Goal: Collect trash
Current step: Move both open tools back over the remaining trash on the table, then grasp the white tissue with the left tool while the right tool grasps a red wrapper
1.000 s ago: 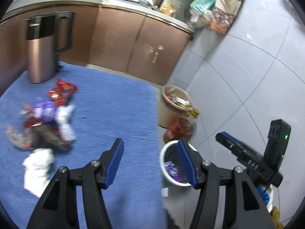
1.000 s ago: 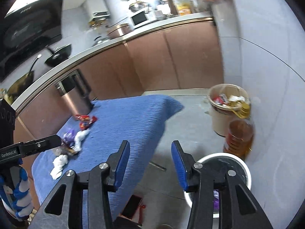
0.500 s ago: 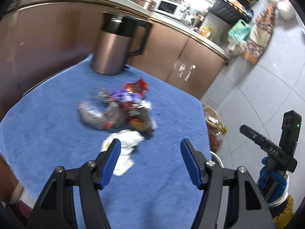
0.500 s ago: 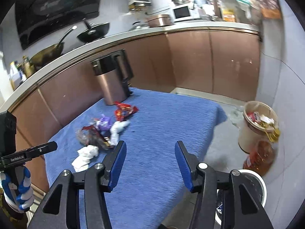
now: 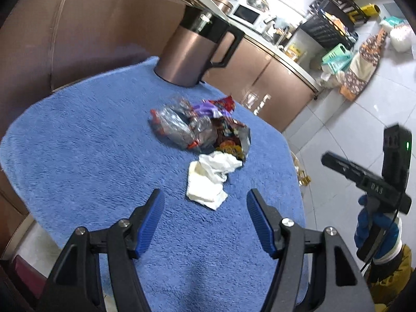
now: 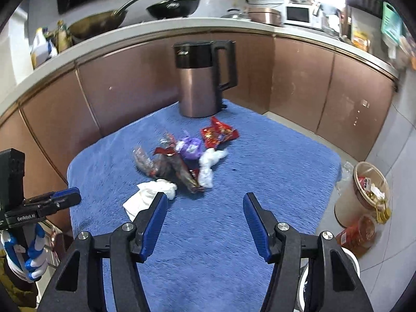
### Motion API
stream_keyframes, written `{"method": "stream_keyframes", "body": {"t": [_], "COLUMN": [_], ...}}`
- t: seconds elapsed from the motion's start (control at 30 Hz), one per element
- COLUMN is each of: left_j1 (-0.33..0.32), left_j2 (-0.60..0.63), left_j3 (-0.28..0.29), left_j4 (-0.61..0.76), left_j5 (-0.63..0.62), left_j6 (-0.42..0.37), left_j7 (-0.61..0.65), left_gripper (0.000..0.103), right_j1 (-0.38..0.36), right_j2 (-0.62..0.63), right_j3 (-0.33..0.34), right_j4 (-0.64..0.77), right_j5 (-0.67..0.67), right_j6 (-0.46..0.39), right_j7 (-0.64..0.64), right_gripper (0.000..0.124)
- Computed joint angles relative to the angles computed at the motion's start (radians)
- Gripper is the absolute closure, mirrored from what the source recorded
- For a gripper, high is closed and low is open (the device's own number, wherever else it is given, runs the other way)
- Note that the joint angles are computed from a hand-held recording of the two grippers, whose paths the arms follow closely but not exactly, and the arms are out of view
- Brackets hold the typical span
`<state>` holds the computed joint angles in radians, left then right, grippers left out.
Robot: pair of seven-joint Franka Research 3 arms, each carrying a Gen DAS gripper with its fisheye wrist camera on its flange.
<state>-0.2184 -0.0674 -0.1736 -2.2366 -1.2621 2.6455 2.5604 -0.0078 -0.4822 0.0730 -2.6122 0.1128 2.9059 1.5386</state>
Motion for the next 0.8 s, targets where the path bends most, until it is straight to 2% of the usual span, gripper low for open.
{"method": "stream_keyframes", "body": {"t": [0.23,0.47,0.6,0.7,0.8], "left_j1": [0.004,0.044,0.091,0.105,0.119], "left_j2": [0.130,0.292,0.324,0.322,0.311], "left_j3": [-0.038,-0.101,-0.149,-0.165,-0.170], "left_j4": [0.120,0.257,0.274,0.267,0.252], "left_j5": [0.126,0.310,0.293,0.289,0.276], "left_j6": [-0.027,-0.038,-0.040,-0.038,-0.058], "left_j7": [-0.038,-0.163,-0.137,-0.109,-0.075], "left_gripper": [0.039,0.039,0.041,0.049,0.061], "right_j1": [-0.014,0.040,0.076,0.105,0.126], "right_j2": [0.150,0.334,0.432,0.488,0.517], "right_j3": [0.039,0.006,-0.022,-0.046,-0.064], "right_j4": [0.117,0.286,0.381,0.432,0.450], "right_j5": [-0.070,-0.139,-0.186,-0.214,-0.204], "right_j6": [-0.036,-0.077,-0.116,-0.139,-0.143], "right_j7": [0.049,0.067,0.084,0.093,0.086], "right_gripper": [0.066,0.066,0.066,0.067,0.077]}}
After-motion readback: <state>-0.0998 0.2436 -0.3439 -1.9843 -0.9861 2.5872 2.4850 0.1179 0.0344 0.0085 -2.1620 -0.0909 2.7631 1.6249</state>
